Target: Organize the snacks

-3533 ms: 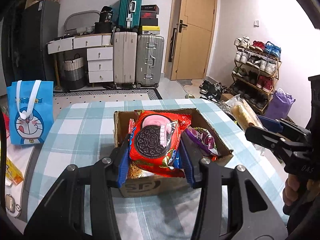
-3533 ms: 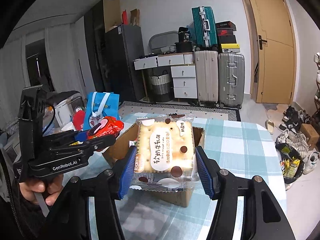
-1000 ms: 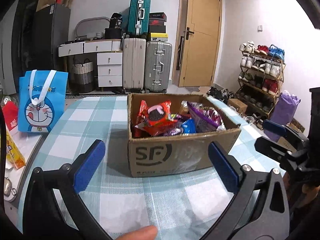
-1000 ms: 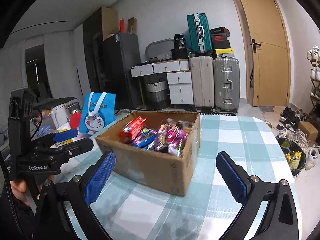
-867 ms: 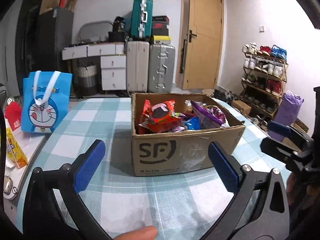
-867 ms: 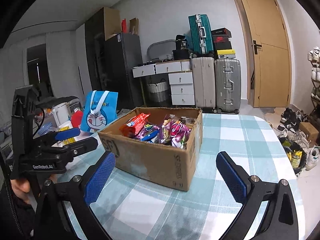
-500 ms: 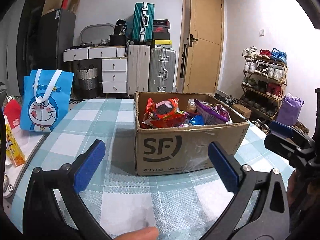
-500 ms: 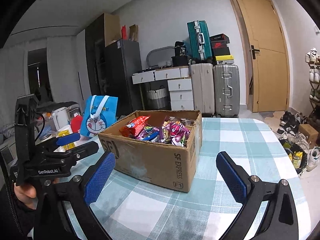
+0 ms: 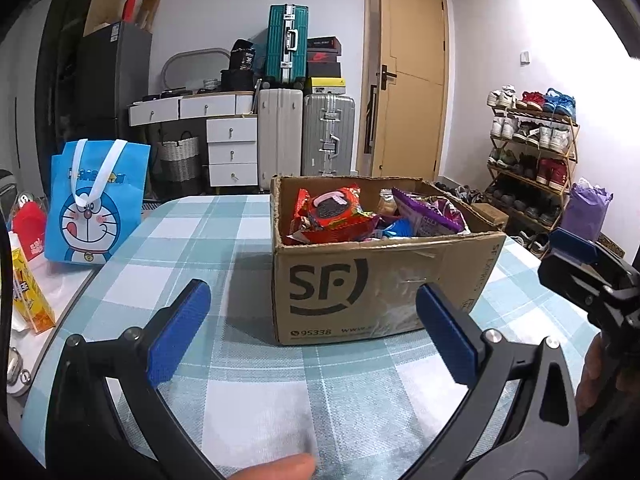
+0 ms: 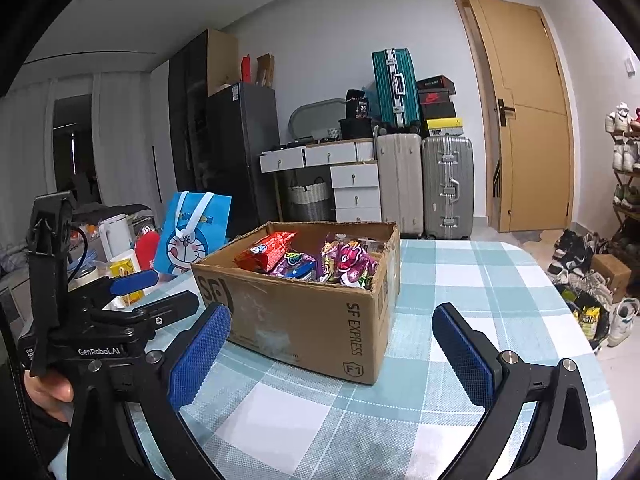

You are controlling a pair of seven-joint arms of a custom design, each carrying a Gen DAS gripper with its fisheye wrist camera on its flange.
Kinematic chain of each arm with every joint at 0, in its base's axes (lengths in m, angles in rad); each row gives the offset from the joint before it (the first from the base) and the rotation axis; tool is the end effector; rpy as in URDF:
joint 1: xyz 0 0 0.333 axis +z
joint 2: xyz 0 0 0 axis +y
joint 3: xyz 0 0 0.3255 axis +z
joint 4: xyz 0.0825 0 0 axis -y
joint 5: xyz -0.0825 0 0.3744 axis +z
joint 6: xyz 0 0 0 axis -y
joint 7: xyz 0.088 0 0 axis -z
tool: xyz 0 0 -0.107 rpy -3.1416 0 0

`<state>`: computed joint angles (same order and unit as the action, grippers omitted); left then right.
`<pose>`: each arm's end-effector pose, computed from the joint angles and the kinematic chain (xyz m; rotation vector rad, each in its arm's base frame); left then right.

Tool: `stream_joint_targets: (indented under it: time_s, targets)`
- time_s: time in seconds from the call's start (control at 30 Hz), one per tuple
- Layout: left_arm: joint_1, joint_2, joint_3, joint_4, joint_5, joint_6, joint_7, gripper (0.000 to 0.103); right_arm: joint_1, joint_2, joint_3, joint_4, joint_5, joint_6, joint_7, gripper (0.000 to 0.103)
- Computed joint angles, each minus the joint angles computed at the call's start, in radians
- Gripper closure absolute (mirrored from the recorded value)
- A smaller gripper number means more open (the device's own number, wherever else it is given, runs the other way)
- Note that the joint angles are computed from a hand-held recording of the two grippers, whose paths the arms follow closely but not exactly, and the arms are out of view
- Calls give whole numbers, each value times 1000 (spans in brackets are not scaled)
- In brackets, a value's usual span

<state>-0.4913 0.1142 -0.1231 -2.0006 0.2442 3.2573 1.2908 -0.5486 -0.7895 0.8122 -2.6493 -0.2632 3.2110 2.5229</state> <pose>0.4901 -0.3709 0.5577 -1.0993 2.0470 -1.3563 0.3694 0.1861 0.5377 -1.2896 1.6208 -1.0174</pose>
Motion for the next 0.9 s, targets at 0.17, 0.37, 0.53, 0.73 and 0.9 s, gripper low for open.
stream_joint_targets:
  time_s: [0.17, 0.37, 0.53, 0.73, 0.9]
  targets:
    - [123, 4, -135, -3, -75, 2, 64, 0, -19, -27, 21, 4, -7, -20, 10, 0]
    - [111, 4, -126, -6, -100, 6, 87, 0, -17, -26, 15, 7, -20, -30, 26, 0]
    - [109, 9, -127, -7, -117, 16, 107, 0, -12, -24, 5, -1, -21, -23, 38, 0]
    - [65, 7, -85, -12, -122, 22, 108, 0, -5, -30, -2, -8, -23, -21, 39, 0]
    - [76, 4, -97, -15, -131, 22, 117, 0, -4, -30, -2, -8, -23, -22, 40, 0]
